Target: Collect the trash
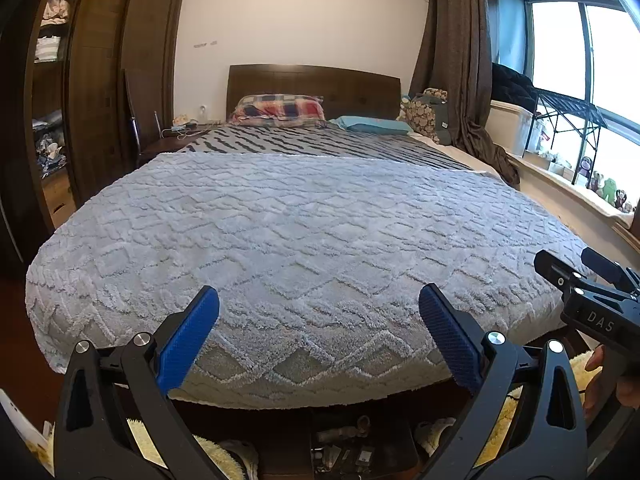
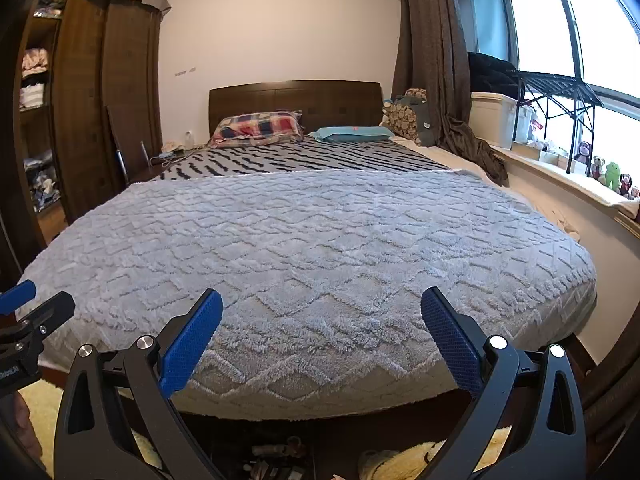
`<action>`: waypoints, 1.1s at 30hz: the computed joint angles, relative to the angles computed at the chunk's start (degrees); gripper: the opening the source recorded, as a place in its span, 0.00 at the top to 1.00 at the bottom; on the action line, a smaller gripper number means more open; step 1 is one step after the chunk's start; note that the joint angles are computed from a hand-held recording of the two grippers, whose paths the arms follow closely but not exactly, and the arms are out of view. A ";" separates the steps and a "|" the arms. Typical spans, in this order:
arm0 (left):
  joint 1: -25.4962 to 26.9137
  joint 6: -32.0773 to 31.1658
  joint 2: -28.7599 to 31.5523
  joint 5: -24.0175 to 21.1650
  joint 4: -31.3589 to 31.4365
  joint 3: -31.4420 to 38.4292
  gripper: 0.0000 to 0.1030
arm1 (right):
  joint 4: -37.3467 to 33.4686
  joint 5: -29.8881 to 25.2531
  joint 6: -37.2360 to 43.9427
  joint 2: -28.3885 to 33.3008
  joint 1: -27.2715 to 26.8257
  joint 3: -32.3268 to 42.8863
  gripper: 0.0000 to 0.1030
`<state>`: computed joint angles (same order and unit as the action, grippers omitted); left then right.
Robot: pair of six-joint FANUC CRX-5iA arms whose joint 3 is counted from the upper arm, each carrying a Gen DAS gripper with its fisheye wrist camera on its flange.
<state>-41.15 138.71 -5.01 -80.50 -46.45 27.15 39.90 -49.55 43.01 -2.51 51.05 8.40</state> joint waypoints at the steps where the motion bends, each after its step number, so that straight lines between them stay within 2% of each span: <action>1: 0.06 0.03 0.02 -0.12 -0.04 0.10 0.08 | 0.04 0.10 -0.09 -0.03 0.00 -0.04 0.03; 33: -0.94 1.05 -0.12 -0.47 -1.47 -0.03 0.08 | 0.10 0.65 -0.45 -0.51 -0.10 -0.39 0.03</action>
<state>-42.09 139.76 -5.12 -80.98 -47.92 27.12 40.00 -48.90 42.56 -3.02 50.95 8.01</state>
